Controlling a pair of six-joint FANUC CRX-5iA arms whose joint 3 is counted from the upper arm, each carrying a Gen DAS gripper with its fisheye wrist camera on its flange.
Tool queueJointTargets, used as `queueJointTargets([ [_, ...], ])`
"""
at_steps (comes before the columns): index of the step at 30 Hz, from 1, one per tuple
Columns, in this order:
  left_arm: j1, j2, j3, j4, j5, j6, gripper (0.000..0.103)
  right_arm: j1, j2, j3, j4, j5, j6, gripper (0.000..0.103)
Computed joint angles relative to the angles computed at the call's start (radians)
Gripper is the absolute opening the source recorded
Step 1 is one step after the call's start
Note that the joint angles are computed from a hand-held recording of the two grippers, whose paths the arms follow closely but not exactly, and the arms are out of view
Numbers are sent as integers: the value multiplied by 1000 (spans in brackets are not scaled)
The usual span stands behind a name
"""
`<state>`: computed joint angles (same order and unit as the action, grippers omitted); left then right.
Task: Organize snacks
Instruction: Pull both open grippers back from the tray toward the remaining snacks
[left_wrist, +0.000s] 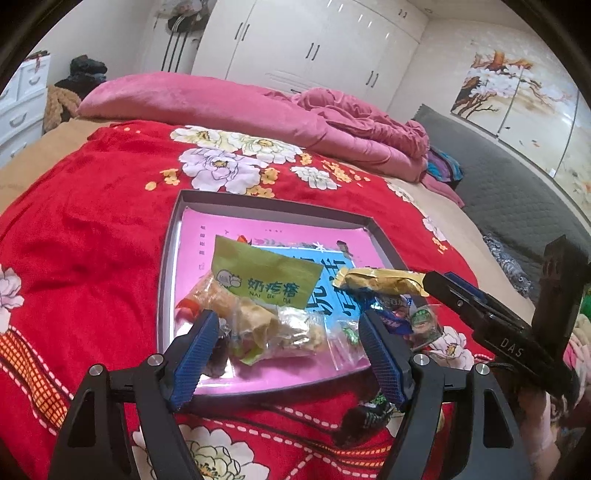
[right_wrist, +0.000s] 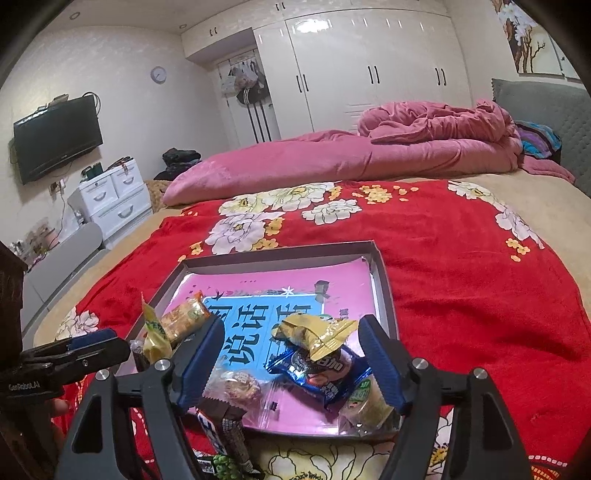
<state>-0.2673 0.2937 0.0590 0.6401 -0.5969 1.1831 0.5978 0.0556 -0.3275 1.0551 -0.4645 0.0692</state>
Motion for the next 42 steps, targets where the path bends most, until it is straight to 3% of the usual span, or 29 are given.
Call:
queueJointTargets([
  [15,-11,-5,-13,-13,-63,-7,79,0,-35,-33,-26,48,-1,76],
  [42,-23,-14,-45,3,-123,-83,79,44,-69,-40,-161,23,109,77],
])
